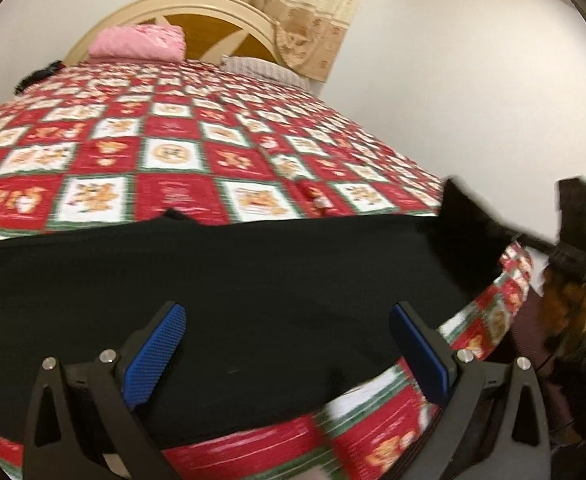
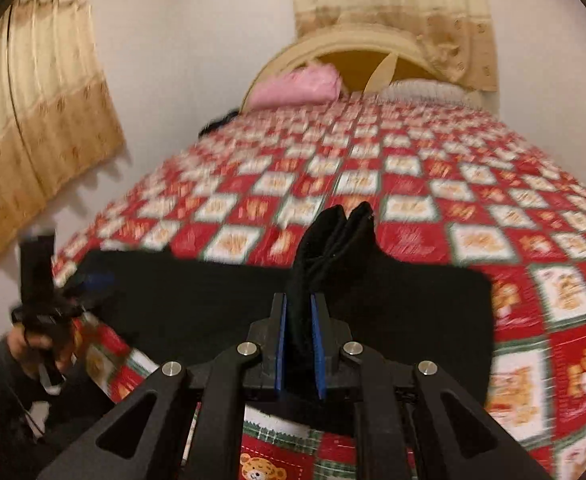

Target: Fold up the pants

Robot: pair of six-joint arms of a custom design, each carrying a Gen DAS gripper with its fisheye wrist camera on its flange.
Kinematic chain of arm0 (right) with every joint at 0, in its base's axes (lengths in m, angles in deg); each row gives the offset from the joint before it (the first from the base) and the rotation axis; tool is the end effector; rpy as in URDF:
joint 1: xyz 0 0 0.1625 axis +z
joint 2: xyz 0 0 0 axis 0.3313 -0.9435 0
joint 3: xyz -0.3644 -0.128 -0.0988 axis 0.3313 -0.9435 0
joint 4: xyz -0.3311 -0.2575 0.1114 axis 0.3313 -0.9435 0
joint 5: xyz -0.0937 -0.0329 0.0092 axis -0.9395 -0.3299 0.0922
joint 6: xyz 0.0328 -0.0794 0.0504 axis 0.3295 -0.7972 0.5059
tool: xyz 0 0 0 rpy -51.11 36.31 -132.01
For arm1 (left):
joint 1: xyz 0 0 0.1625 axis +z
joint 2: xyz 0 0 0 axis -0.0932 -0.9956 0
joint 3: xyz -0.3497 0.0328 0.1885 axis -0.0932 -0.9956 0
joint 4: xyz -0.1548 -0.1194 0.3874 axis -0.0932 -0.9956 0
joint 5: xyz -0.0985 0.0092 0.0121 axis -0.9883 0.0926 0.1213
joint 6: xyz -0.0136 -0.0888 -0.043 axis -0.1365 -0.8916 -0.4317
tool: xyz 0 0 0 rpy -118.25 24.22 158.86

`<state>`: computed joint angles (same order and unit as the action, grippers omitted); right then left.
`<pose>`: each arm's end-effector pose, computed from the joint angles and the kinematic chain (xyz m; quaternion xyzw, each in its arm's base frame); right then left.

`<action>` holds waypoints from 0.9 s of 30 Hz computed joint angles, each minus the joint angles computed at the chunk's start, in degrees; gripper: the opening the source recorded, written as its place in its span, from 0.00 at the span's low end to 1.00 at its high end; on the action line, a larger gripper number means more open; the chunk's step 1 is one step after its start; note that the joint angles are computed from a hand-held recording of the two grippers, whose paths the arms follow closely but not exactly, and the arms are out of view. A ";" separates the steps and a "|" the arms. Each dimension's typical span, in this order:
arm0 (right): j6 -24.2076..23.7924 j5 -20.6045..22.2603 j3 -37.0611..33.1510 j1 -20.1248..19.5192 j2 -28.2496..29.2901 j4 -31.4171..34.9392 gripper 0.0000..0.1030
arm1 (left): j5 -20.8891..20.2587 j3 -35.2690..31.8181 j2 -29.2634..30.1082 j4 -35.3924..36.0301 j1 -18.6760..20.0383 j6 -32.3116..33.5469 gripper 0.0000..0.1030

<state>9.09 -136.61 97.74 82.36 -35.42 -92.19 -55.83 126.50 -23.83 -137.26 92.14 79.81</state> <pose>0.2643 -0.7541 -0.0154 0.3077 -0.8934 0.2719 0.1825 0.1066 -0.7388 0.2447 0.1989 0.9114 -0.3350 0.1328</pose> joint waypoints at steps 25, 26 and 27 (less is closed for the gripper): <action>-4.27 6.38 10.26 -2.58 -2.53 -8.89 0.41 | -0.37 -12.37 11.88 11.16 -6.45 -0.97 1.00; -5.68 5.02 8.87 -1.75 -1.16 -8.36 0.41 | -0.27 -12.53 12.00 11.03 -6.37 -1.38 1.00; -6.88 3.66 7.88 -1.19 -0.04 -8.75 0.41 | -0.16 -12.53 11.97 10.83 -6.23 -2.11 1.00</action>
<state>2.21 -132.95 105.62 81.18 -35.46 -100.93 -56.00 113.98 -11.85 -126.44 85.92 77.69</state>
